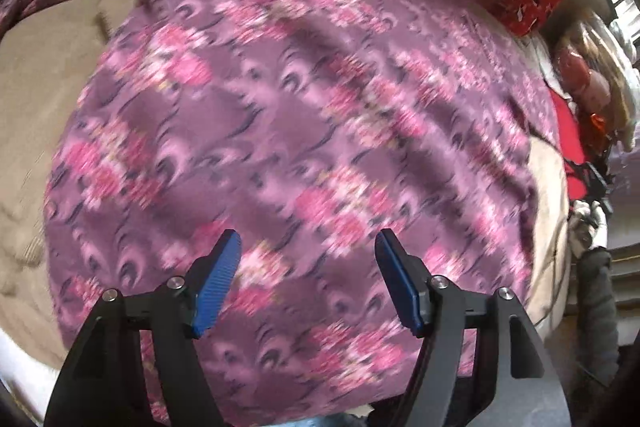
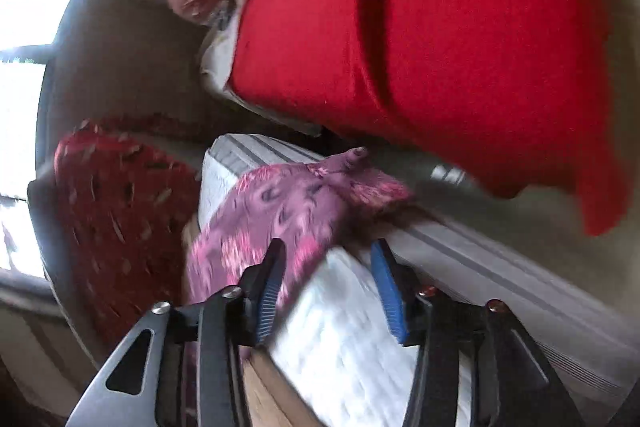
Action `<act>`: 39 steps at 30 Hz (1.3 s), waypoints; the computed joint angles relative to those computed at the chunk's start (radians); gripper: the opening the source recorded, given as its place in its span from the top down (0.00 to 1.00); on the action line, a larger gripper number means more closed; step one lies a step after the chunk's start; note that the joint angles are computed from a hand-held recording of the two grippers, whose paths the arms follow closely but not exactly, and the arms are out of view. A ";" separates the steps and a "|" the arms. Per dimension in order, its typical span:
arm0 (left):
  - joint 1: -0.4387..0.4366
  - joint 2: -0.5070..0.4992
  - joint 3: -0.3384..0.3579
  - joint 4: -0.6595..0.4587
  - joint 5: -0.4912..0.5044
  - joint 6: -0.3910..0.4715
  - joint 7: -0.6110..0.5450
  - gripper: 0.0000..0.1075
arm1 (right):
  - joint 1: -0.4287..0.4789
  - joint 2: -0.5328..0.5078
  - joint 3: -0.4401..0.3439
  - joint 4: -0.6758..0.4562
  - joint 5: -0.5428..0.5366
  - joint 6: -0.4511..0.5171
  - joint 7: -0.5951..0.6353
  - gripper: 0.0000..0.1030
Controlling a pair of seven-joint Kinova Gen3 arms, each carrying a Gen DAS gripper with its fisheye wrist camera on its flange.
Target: Fold small clothes
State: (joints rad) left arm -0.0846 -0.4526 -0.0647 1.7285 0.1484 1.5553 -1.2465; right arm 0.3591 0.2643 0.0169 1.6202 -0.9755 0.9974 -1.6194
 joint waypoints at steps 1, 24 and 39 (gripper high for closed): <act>0.003 0.014 0.005 -0.003 0.010 -0.018 0.001 0.36 | 0.010 0.006 -0.008 0.014 -0.034 -0.012 0.003 0.47; -0.016 0.159 -0.088 0.009 0.102 -0.352 -0.126 0.36 | -0.318 -0.151 -0.090 -0.151 0.101 -0.236 0.118 0.91; -0.135 0.147 -0.246 0.006 0.167 -0.350 -0.304 0.36 | -0.845 0.064 -0.272 -0.447 0.512 -0.200 -0.145 0.91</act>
State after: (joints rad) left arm -0.2197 -0.3057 -0.3110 1.7348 0.3157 1.2054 -1.5509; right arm -0.4856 0.3285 -0.2547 1.1732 -0.4638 0.7978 -1.7648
